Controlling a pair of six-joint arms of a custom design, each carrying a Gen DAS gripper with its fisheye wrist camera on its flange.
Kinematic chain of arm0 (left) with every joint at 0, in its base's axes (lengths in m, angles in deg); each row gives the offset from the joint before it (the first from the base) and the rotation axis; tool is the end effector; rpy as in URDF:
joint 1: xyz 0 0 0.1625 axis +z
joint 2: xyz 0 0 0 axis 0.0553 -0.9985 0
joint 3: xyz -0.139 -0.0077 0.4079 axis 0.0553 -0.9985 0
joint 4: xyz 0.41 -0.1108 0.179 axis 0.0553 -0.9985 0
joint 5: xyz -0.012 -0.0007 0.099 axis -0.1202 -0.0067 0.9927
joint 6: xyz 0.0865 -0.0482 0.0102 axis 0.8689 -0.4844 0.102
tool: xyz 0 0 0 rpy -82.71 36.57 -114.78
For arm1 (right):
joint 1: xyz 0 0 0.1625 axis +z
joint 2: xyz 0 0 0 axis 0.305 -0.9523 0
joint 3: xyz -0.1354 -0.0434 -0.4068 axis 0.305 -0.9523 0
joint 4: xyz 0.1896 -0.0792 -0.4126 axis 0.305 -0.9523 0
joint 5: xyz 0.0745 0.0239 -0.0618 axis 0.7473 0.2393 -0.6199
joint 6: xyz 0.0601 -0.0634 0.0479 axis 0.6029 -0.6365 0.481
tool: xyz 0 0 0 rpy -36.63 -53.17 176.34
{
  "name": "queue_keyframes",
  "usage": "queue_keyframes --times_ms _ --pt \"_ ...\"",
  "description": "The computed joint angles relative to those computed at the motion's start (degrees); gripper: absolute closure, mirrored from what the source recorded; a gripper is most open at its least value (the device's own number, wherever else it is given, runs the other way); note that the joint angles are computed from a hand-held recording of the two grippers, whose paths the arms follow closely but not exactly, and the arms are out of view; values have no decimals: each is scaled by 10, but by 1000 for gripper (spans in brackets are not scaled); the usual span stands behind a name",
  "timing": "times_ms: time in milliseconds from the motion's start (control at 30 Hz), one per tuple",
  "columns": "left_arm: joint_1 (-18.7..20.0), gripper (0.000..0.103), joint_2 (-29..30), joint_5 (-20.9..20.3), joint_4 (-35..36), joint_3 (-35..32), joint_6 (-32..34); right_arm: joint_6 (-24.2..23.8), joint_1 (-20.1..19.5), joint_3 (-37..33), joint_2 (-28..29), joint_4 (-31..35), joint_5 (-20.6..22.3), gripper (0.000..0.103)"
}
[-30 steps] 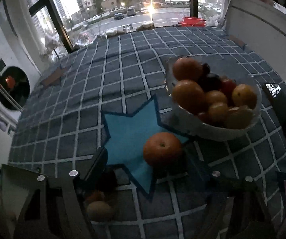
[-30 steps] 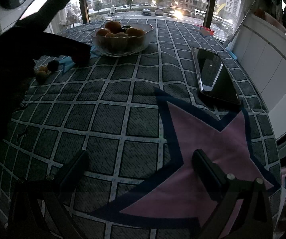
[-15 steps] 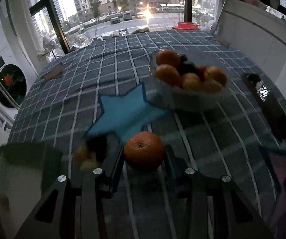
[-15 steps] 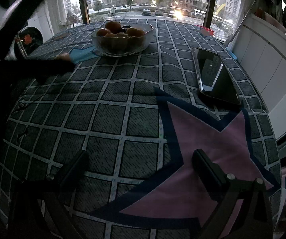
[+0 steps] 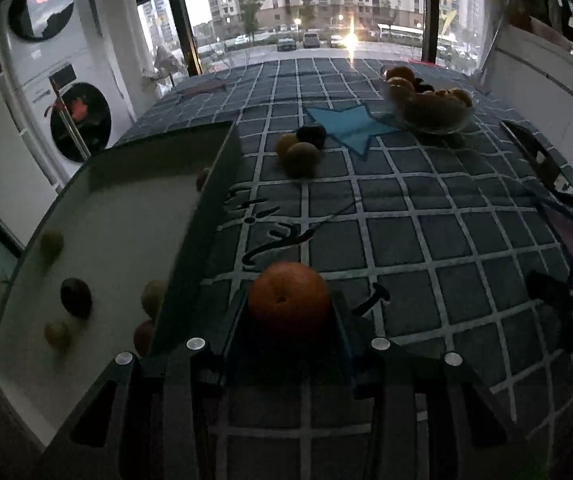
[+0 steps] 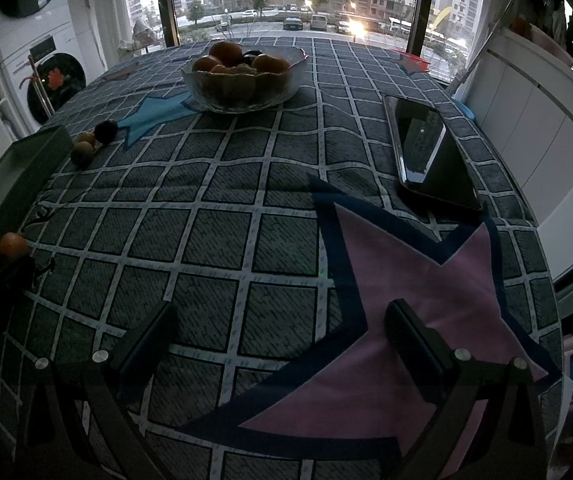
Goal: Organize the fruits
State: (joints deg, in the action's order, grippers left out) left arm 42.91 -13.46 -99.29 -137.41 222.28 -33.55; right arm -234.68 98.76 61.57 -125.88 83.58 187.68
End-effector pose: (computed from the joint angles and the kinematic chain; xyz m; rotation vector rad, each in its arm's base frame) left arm -0.1405 -0.4457 0.1961 0.7713 2.2283 -0.6244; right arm 0.2530 -0.4016 0.1165 0.0205 -2.1609 0.7709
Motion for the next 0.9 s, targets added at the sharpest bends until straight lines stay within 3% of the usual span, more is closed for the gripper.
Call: queue_keyframes --times_ms 133,267,400,533,733,800,867,900 --pt "0 61 3 5 -54 16 23 88 -4 -47 31 110 -23 0" --pt "3 61 1 -4 -68 19 23 11 -7 -85 35 99 -112 0" --pt "7 61 -7 -15 -73 23 23 -56 -1 -163 87 99 -122 0" --pt "19 61 -16 -43 -64 18 9 -77 -5 -233 138 110 -140 0" --pt "20 61 -15 -46 -65 18 8 -116 -12 -312 190 107 -167 3" --pt "20 61 -15 -46 -65 18 7 -128 -10 -340 213 114 -159 7" --pt "20 61 -16 -46 -65 18 7 -127 -10 -369 236 134 -156 37" --pt "20 61 -15 -46 -65 18 7 -121 -13 -387 248 150 -157 40"
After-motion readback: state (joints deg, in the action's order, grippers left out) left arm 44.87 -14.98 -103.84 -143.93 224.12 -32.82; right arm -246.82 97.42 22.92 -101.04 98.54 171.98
